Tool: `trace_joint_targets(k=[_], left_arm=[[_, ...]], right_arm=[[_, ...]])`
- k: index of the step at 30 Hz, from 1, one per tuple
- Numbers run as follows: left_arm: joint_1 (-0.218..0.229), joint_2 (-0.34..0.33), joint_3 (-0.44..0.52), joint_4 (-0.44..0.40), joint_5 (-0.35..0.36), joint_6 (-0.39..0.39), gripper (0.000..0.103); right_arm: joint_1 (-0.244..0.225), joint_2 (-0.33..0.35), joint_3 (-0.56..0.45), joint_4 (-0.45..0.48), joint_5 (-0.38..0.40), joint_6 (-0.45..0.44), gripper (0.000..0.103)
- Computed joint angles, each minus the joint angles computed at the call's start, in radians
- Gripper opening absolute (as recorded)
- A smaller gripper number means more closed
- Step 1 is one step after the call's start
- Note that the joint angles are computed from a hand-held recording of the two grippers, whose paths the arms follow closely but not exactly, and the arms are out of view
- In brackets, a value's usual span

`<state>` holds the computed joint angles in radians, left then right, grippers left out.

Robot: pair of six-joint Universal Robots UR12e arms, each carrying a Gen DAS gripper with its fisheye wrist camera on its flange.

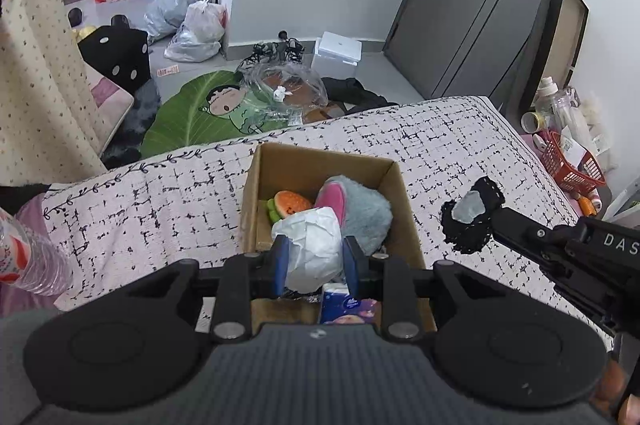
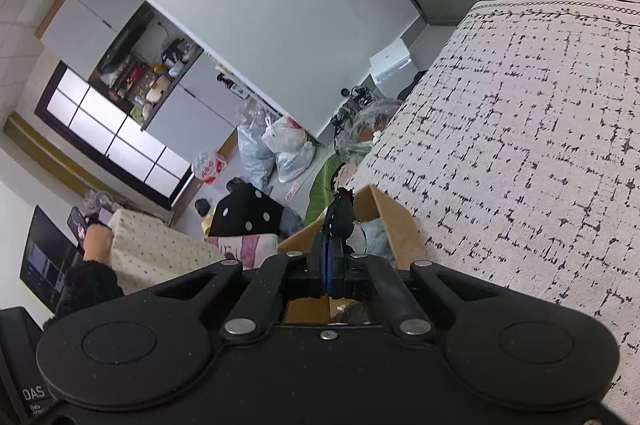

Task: Organize soft objects
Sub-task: 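Release the white cloth and black piece into the box with both grippers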

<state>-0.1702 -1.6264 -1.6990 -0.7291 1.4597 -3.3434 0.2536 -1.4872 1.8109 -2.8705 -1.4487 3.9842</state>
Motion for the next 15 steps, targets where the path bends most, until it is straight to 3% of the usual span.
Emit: trace_joint_targets(k=[9, 15], left_arm=[[0.020, -0.001, -0.011, -0.045, -0.047, -0.005, 0.028], [0.020, -0.015, -0.001, -0.099, -0.040, 0.000, 0.031]], right_arm=[[0.022, 0.012, -0.021, 0.050, 0.009, -0.042, 0.001], [0.023, 0.009, -0.022, 0.076, 0.006, -0.060, 0.001]])
